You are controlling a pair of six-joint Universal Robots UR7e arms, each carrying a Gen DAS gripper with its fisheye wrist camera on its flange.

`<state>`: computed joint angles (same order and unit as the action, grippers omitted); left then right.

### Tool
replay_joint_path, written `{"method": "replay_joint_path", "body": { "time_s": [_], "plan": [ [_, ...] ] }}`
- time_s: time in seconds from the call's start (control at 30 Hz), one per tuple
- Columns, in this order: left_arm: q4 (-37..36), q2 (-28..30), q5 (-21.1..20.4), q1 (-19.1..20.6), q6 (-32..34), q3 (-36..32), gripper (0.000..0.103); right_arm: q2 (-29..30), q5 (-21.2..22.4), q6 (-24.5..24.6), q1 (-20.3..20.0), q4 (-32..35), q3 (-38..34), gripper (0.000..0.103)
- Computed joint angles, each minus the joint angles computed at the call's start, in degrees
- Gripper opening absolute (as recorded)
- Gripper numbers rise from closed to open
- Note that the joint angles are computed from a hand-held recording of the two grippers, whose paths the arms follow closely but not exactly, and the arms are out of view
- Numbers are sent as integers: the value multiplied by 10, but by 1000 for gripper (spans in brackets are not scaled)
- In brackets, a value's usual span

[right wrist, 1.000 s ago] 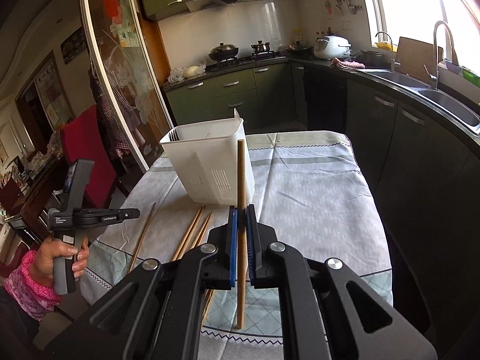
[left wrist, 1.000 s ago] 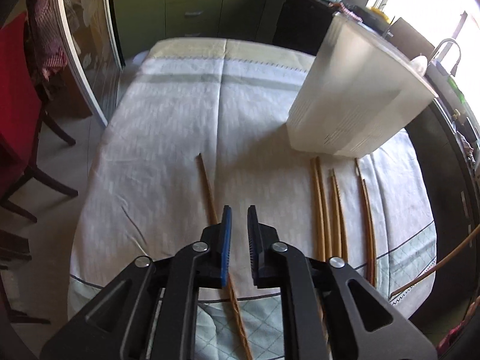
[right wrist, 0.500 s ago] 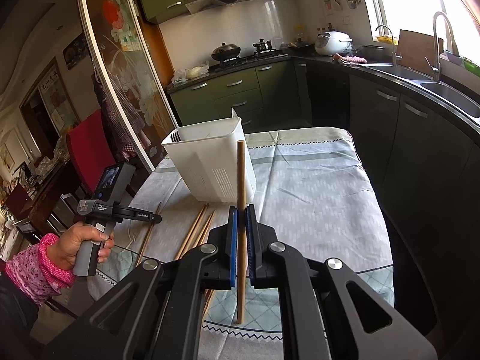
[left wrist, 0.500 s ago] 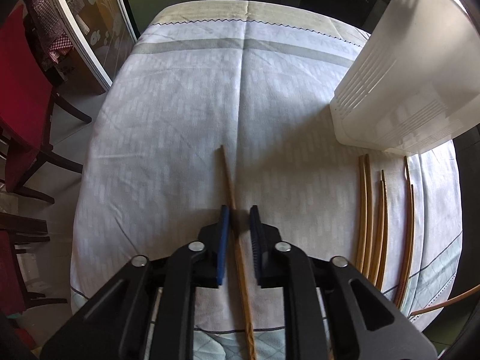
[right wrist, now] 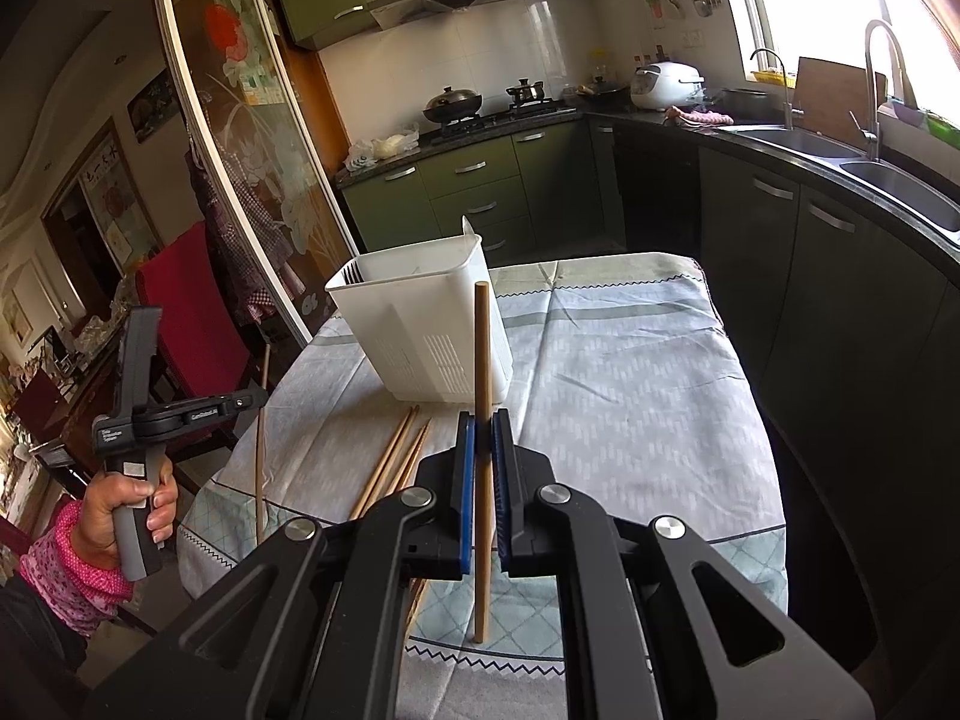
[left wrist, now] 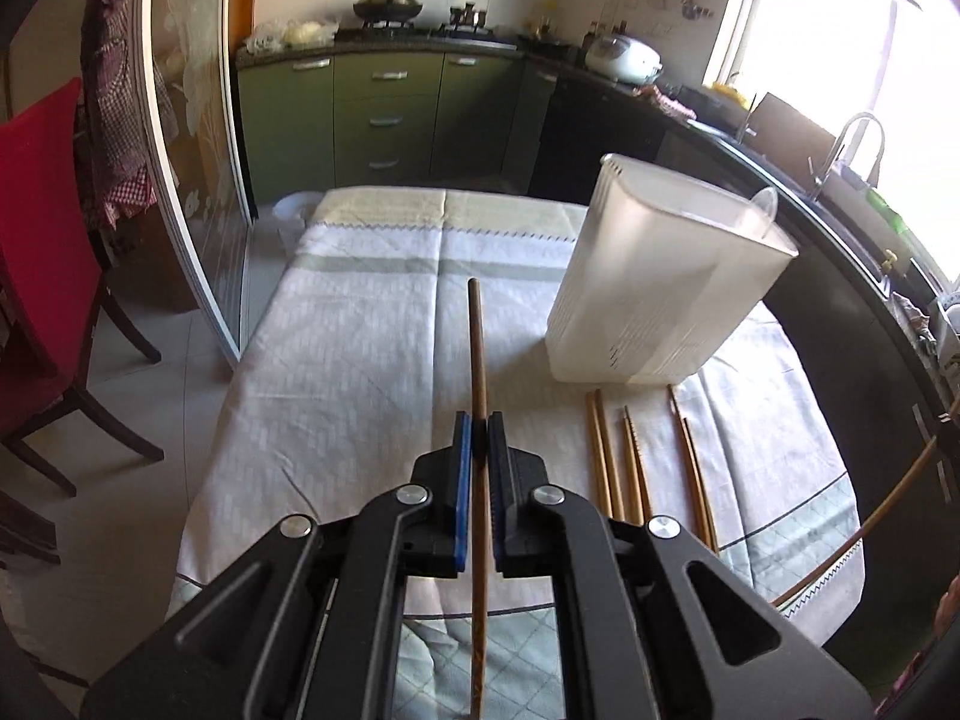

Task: Organize utensils
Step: 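Carry the chopstick into the white basket and open the left tool while the right tool holds its chopstick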

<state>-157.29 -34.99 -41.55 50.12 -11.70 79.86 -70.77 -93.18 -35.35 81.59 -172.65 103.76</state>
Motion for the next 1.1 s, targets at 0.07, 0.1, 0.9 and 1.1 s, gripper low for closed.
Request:
{"method": "replay_joint_path", "body": {
  "time_s": [0.07, 0.1, 0.9, 1.1],
  "plan": [
    [-73, -10, 7, -12, 39, 34, 5, 0, -1, -1, 1, 0, 0, 7],
    [-103, -14, 6, -16, 55, 48, 5, 0, -2, -2, 1, -1, 0, 7],
    [-91, 47, -62, -44, 167, -127, 5, 1, 1, -6, -5, -9, 0, 7],
    [-51, 101, -61, -54, 205, -264, 5, 2, 5, -6, -8, -2, -4, 7]
  ]
}}
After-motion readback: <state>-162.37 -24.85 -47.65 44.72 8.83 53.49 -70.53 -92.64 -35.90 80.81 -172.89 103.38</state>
